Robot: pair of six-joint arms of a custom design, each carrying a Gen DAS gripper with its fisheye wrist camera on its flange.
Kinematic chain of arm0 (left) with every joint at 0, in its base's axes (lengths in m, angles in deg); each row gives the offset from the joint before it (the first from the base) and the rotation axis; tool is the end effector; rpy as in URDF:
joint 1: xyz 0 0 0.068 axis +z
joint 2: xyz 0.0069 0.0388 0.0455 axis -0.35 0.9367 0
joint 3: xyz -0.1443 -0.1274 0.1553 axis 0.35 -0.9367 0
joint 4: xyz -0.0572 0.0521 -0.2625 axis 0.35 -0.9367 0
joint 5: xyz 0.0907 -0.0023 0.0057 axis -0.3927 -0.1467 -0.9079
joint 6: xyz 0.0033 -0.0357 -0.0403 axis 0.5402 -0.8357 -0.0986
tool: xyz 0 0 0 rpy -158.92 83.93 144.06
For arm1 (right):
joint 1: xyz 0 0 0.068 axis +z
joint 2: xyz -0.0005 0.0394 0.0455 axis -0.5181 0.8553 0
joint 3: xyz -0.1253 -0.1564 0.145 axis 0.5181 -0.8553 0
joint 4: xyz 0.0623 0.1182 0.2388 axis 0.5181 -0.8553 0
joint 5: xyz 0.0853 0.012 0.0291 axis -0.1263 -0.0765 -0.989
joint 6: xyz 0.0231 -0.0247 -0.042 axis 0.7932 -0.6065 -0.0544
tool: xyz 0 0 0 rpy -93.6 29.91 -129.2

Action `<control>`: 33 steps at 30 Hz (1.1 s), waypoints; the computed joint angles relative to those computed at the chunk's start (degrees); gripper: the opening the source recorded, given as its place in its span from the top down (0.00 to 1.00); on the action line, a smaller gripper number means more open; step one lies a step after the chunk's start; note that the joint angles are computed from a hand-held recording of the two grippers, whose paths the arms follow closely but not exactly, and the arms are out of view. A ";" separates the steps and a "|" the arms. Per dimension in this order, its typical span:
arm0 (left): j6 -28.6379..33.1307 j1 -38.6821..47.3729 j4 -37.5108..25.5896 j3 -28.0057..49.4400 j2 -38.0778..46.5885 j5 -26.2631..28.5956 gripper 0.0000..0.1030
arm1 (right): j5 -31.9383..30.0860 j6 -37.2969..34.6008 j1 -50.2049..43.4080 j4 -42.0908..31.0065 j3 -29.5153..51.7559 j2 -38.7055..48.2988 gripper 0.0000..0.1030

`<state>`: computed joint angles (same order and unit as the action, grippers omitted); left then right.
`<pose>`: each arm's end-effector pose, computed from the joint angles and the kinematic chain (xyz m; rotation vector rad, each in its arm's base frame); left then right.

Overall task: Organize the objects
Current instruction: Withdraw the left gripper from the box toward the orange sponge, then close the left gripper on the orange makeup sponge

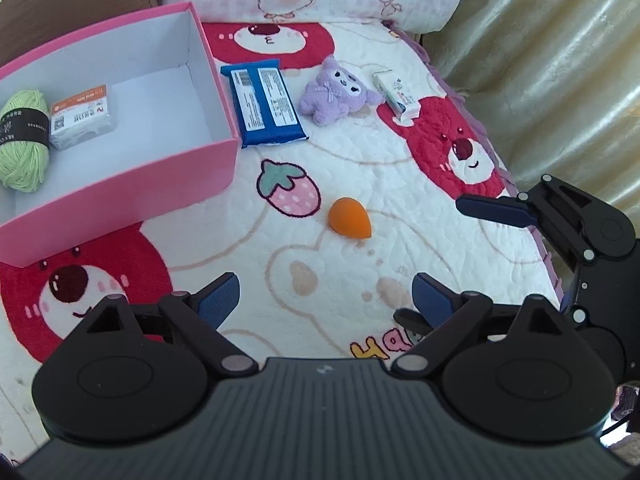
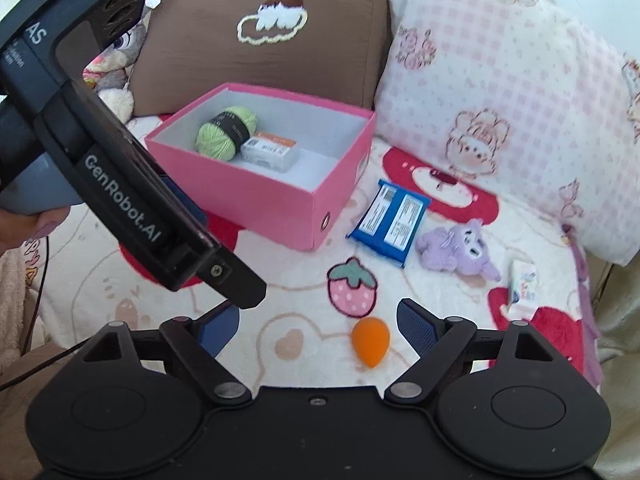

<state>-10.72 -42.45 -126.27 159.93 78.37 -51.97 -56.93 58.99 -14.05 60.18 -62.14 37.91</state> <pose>0.3911 -0.1736 0.1477 0.8918 2.6114 -0.6409 0.2391 0.0664 0.1077 -0.1238 2.3900 -0.0456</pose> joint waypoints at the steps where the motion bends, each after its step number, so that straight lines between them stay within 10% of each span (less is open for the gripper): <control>1: -0.21 -0.19 0.45 0.17 0.58 0.00 0.09 | -1.61 0.02 -0.76 -0.51 0.28 0.44 0.14; 33: -14.98 -4.80 25.12 1.78 18.66 2.84 0.16 | 0.10 2.74 -7.32 18.98 10.12 35.51 0.24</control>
